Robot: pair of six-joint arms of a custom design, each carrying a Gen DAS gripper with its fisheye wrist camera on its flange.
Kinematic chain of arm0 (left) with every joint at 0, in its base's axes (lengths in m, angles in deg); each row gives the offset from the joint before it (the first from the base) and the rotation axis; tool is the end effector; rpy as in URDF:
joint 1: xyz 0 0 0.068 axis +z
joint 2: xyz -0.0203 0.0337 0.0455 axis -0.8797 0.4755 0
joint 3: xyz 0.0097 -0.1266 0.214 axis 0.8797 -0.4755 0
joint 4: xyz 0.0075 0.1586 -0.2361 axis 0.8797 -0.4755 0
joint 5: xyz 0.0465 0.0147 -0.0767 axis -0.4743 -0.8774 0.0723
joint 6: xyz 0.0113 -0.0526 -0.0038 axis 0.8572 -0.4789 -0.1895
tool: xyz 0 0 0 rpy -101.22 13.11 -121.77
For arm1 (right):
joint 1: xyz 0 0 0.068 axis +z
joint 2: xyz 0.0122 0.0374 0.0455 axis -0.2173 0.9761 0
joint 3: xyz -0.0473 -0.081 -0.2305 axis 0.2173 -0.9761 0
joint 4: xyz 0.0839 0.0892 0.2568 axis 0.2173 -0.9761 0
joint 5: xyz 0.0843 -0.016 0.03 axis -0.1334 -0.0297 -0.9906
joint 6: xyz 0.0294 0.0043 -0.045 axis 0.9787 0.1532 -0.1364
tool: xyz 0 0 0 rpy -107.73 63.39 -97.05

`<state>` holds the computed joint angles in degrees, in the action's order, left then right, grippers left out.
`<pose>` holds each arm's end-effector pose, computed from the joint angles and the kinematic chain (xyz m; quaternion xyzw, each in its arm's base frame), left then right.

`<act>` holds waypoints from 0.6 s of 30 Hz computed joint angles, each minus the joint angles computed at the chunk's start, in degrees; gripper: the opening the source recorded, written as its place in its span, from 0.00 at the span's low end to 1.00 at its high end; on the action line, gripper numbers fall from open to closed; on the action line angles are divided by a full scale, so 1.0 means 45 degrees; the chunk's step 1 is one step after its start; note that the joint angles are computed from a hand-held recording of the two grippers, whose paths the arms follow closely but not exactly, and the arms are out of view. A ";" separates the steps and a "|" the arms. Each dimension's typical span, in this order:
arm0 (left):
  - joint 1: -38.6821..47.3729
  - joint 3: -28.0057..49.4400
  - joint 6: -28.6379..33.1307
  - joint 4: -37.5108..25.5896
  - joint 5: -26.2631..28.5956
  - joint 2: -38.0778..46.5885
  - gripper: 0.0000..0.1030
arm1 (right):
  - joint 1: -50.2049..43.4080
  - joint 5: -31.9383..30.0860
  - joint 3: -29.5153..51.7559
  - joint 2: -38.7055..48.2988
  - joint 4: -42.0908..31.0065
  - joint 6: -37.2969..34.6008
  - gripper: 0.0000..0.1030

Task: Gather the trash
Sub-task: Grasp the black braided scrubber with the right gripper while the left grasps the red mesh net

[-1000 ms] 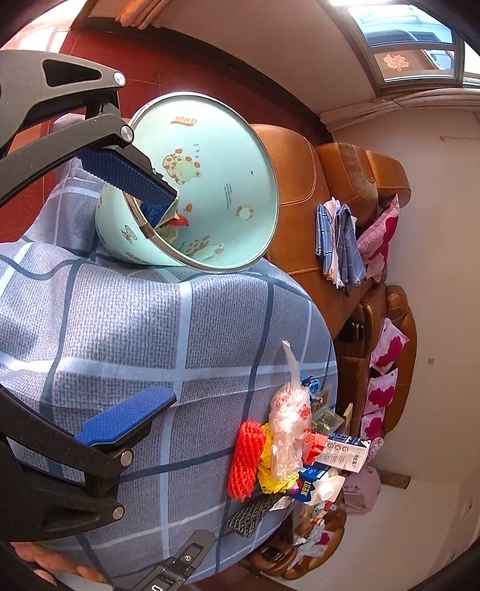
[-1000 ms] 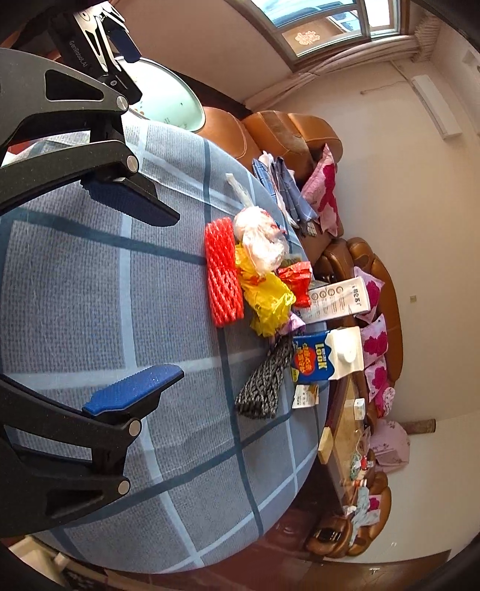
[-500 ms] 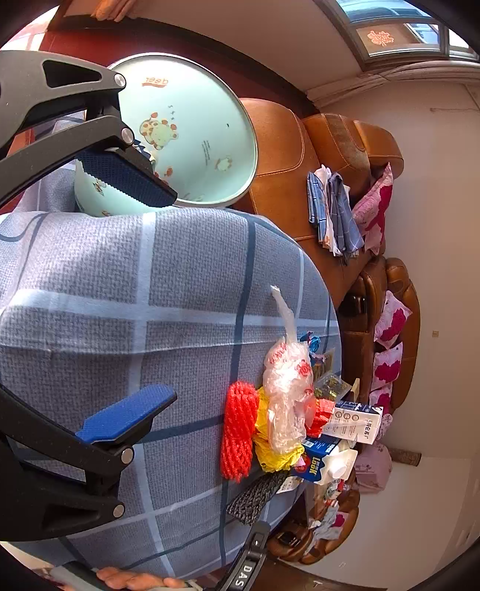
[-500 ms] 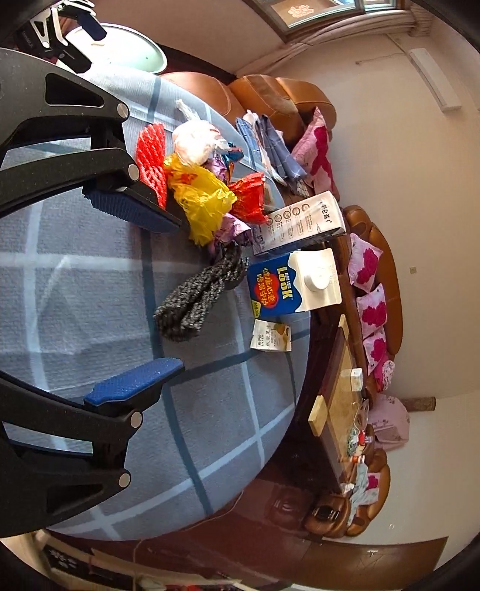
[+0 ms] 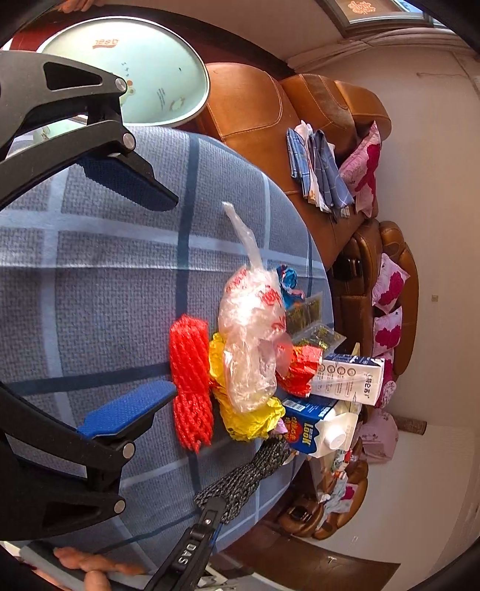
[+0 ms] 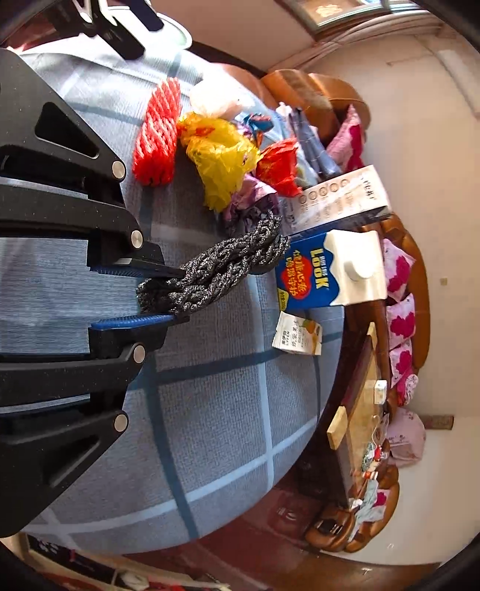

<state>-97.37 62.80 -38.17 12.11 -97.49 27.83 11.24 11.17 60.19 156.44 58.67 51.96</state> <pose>0.2918 -0.1962 0.1622 0.0632 0.9183 -0.0391 0.3889 0.2842 0.1154 0.1444 0.0741 0.9159 0.0535 0.3908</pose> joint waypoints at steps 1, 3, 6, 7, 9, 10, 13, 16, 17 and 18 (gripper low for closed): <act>0.0016 0.0313 0.0060 -0.0020 0.0148 0.0324 0.84 | 0.0148 0.0212 -0.0493 -0.0624 0.0005 0.0224 0.18; 0.0107 0.1034 0.0089 -0.0147 0.0595 0.1064 0.78 | 0.0434 0.0582 -0.1158 -0.1491 -0.0088 0.0623 0.18; 0.0241 0.2083 -0.0066 -0.0409 0.1317 0.2097 0.73 | 0.0473 0.0391 -0.1922 -0.2499 -0.0203 0.1183 0.18; 0.0267 0.2426 -0.0087 -0.0512 0.1520 0.2445 0.71 | 0.0426 0.0203 -0.2071 -0.2711 -0.0238 0.1338 0.18; 0.0229 0.3083 -0.0187 -0.0968 0.1653 0.3065 0.67 | 0.0518 0.0166 -0.2277 -0.3044 -0.0316 0.1637 0.18; 0.0226 0.3299 -0.0218 -0.1177 0.1860 0.3263 0.59 | 0.0554 0.0163 -0.2296 -0.3091 -0.0323 0.1700 0.18; 0.0101 0.3121 -0.0073 -0.0983 0.1964 0.3140 0.40 | 0.0736 0.0185 -0.2317 -0.3056 -0.0298 0.1949 0.18; -0.0047 0.2741 0.0270 -0.0780 0.2097 0.2850 0.21 | 0.0918 0.0226 -0.2429 -0.3197 -0.0290 0.2297 0.18; -0.0078 0.2564 0.0300 -0.0727 0.2189 0.2698 0.20 | 0.1032 0.0307 -0.2503 -0.3313 -0.0285 0.2440 0.18; -0.0091 0.2371 0.0271 -0.0667 0.2253 0.2543 0.20 | 0.1120 0.0389 -0.2562 -0.3400 -0.0279 0.2534 0.18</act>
